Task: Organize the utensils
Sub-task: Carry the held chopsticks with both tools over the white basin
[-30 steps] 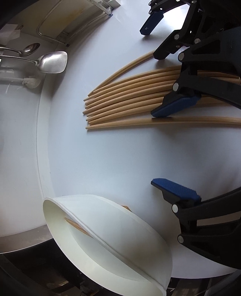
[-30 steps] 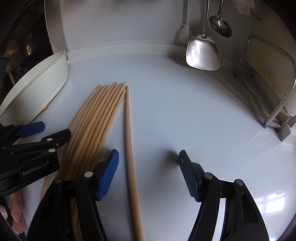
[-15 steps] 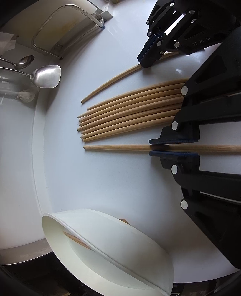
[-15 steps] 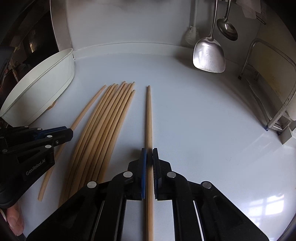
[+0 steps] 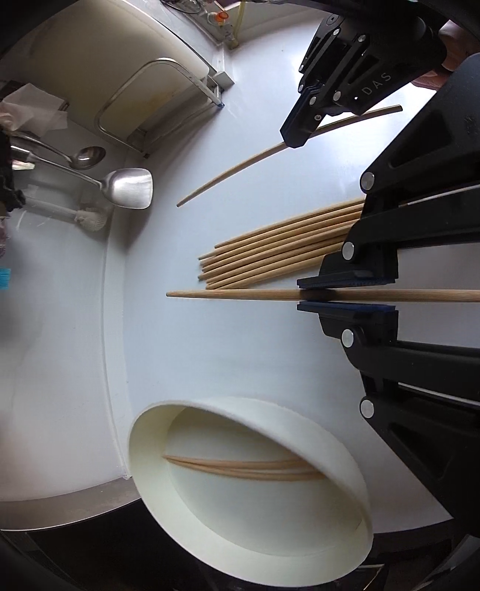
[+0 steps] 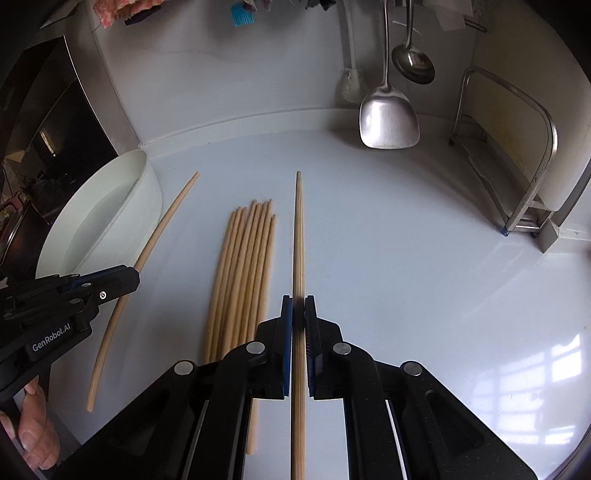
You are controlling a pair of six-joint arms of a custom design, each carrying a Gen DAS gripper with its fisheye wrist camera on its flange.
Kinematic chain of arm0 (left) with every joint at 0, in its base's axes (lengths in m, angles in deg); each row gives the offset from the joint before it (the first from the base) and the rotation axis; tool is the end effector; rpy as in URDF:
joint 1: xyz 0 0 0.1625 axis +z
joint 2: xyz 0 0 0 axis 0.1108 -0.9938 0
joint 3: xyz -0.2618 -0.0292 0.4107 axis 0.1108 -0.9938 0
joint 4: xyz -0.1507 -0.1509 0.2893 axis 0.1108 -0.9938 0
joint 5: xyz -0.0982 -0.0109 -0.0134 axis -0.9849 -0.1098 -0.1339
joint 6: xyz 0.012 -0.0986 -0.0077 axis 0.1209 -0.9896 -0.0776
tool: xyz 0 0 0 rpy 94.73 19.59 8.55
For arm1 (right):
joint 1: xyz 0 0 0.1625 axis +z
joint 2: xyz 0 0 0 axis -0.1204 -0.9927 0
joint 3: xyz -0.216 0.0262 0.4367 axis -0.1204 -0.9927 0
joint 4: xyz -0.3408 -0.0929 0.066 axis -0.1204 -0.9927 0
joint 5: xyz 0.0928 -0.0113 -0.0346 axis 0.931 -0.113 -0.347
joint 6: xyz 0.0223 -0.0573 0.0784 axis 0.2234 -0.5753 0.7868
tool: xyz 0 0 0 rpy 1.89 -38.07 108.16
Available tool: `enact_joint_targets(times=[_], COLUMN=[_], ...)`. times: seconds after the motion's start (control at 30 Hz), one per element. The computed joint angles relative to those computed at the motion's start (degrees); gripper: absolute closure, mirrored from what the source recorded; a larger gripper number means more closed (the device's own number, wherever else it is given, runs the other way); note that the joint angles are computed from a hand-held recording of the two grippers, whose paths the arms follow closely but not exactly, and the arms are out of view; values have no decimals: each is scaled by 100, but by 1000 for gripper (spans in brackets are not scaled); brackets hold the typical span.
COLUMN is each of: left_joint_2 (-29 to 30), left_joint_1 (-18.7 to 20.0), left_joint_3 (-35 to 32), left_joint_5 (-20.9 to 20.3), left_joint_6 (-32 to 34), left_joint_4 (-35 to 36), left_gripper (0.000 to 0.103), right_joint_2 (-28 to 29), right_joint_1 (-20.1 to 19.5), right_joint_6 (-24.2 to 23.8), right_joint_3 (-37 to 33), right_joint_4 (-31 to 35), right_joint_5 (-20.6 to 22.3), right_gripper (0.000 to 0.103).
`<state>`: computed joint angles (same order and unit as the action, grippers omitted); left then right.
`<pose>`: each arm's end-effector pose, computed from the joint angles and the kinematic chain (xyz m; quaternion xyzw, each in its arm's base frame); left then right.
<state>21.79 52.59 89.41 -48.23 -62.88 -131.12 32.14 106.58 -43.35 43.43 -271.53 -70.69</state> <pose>-0.2059 -0.7174 0.1298 0.2174 0.9174 -0.1829 0.2788 0.1870 -0.6671 0.1116 0.0667 -0.9025 0.2894 0.3120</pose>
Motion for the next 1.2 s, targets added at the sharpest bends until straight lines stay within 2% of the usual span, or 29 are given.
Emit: enact_joint_targets(times=[0.17,0.37,0.5,0.67,0.83,0.93,1.07,1.2], left_joint_2=[-283,-455,-465,-338,-168,-70,-22,37], left_joint_1=[146,495,822,1159,1365,1426,1478,1510], left_joint_3=[-277,-922,-1371,-1871,-2239,-2380,-2453,-2636], left_joint_5=[70,423,608,633,538,487,430,398], left_joint_6=[196,465,545,576,564,571,737,700], left_joint_4=[128,365,661,1058,1491,1652,1629,1898], left_gripper=[96,96,96,96,96,96,95,95], right_joint_2=[208,895,1472,2242,2849,3050,3207,3368], right_joint_1=[367,706,815,901,842,806,800,779], right_joint_6=[37,54,203,313,845,1091,1108,1312], right_joint_3=[-662,-1937,-3043,-4462,-5761,-6180,-6521,-6921], right_joint_4=[457,1172,2040,3170,4540,4964,5159,5651], right_joint_5=[-30,202,520,620,629,603,534,490], right_gripper=[97,97,97,97,97,97,97,97])
